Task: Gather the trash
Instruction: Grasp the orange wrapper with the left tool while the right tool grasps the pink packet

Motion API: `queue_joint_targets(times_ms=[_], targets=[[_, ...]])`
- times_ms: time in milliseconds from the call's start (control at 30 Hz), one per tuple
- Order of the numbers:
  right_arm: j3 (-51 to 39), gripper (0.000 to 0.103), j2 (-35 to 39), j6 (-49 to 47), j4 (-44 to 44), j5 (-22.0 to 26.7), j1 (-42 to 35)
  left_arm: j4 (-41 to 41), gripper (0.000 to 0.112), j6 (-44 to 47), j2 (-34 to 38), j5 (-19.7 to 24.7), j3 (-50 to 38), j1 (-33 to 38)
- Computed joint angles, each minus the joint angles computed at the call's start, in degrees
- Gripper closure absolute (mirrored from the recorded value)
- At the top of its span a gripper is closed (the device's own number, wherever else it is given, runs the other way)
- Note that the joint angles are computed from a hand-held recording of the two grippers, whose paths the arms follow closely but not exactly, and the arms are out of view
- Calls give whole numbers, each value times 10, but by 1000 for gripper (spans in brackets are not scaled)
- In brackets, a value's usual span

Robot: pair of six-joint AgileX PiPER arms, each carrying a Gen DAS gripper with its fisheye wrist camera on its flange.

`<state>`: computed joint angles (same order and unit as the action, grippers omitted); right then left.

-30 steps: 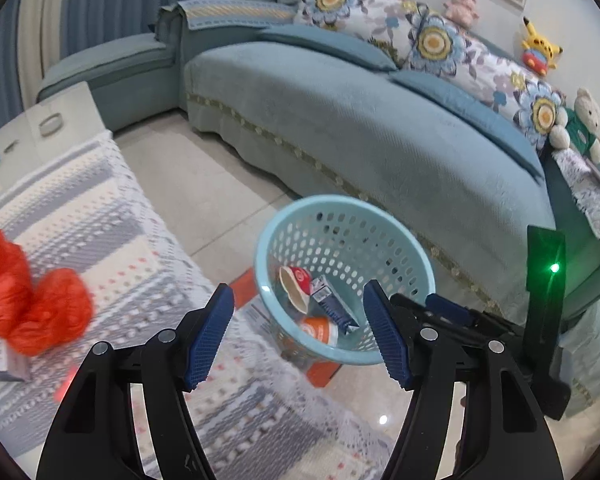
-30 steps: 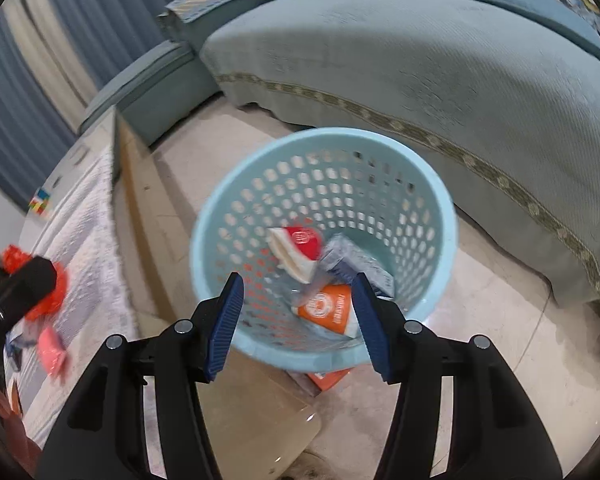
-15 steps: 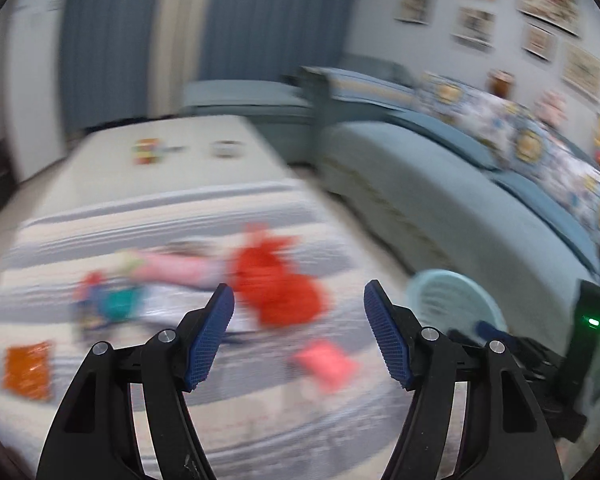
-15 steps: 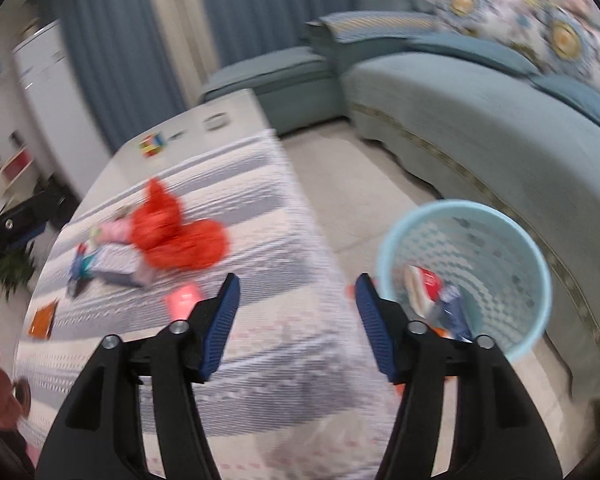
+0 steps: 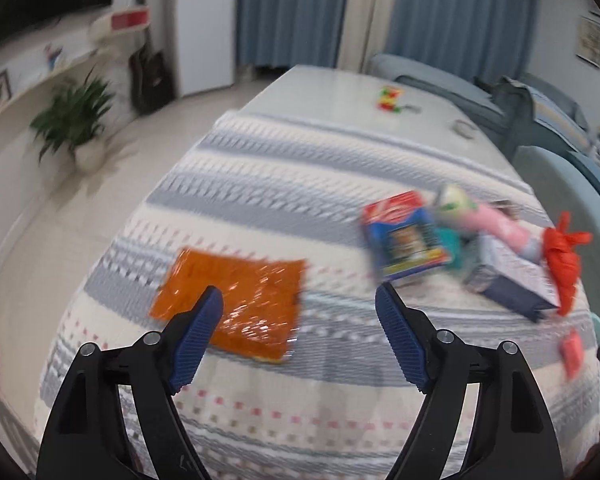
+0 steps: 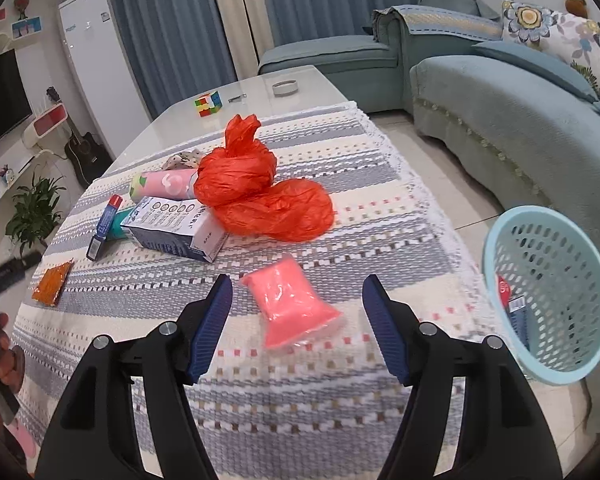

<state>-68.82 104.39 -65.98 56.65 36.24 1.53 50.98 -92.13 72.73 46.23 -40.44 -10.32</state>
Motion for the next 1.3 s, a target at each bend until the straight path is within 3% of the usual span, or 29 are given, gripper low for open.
queue_joint_targets(times_ms=[200,300,467,567,800,933,1000,1100,1167,1200,1300], targets=[[2,39,17,8,-19,-16,11,-15,33,18,2,-85,50,73],[7,33,15,2,-20,-27,18,-47,32,68,19,-126,53,107],[4,33,19,7,-33,-30,27,-23,33,51,44,-105,47,97],[-9,33,29,22,-47,-14,25,-13,41,40,65,-66,31,73],[-53,33,61,87,-109,23,35,12,65,33,68,-72,33,77],[-65,33,68,129,-155,8,53,18,79,43,60,-99,39,86],[-68,33,69,145,-169,1,57,15,94,63,56,-125,42,95],[-67,33,68,158,-178,-11,60,15,107,68,55,-148,44,101],[-60,40,63,147,-168,-22,60,3,112,80,49,-178,50,114],[-57,49,61,141,-164,-25,61,1,112,79,45,-189,55,116],[-48,53,54,120,-155,-34,66,-5,112,80,26,-236,77,134]])
